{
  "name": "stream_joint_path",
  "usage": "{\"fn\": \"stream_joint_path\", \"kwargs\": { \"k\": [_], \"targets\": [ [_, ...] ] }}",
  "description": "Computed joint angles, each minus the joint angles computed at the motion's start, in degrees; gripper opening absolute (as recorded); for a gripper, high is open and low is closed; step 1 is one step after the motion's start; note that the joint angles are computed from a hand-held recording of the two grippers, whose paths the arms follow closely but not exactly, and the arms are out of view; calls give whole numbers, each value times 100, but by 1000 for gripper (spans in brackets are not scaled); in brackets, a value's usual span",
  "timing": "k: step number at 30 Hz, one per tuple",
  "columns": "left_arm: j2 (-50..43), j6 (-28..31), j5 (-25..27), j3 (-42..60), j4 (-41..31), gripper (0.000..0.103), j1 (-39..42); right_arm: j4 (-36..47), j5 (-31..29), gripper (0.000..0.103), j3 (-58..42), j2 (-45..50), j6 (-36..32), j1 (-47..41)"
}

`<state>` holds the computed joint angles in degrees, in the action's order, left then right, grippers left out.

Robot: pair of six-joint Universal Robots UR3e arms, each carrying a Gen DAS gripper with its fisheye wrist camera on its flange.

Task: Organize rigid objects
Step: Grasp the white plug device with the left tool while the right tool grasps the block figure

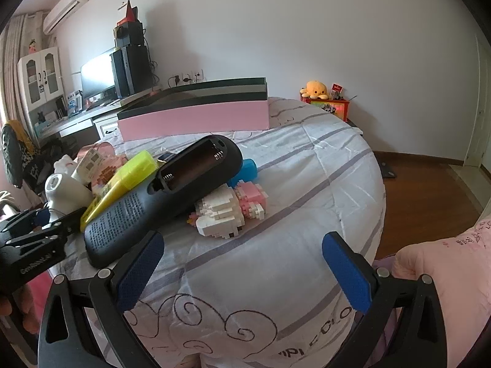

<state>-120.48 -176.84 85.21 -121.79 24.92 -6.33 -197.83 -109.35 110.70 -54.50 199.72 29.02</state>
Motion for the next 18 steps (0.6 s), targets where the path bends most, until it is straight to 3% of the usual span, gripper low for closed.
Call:
{"fn": "stream_joint_path", "kwargs": {
  "k": [10,18],
  "targets": [
    [383,79,-415,-486,138,53,260,250,52,103,-201,57,-228,-104],
    [423,201,-423,-496,110,53,238,487,516,102,-535,196,-751,-431]
  ]
}}
